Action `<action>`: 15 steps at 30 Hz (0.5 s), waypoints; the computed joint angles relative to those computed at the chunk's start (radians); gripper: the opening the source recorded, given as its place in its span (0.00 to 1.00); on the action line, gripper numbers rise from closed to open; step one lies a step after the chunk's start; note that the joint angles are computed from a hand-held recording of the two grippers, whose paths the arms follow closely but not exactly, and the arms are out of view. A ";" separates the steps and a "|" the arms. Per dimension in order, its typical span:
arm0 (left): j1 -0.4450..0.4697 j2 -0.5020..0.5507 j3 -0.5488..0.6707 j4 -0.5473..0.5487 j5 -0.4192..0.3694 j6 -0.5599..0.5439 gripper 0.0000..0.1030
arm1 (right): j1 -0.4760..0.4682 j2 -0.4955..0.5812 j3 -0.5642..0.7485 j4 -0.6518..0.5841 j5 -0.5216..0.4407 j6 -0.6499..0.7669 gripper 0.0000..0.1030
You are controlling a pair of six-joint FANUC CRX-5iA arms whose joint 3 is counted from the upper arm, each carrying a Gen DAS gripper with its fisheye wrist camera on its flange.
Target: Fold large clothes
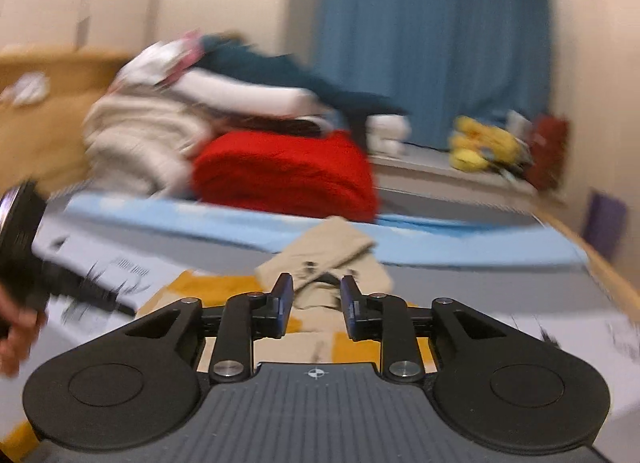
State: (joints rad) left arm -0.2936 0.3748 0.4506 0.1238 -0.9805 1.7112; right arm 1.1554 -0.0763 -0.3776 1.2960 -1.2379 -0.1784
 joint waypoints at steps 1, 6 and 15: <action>-0.008 0.002 -0.003 -0.003 0.008 -0.006 0.42 | -0.007 -0.015 -0.031 -0.011 0.009 -0.054 0.27; -0.035 0.008 -0.034 0.020 0.075 -0.033 0.42 | -0.079 -0.019 -0.067 -0.123 0.107 -0.145 0.27; -0.115 0.061 -0.055 0.101 0.156 -0.179 0.41 | -0.174 0.027 -0.030 -0.320 0.226 -0.208 0.27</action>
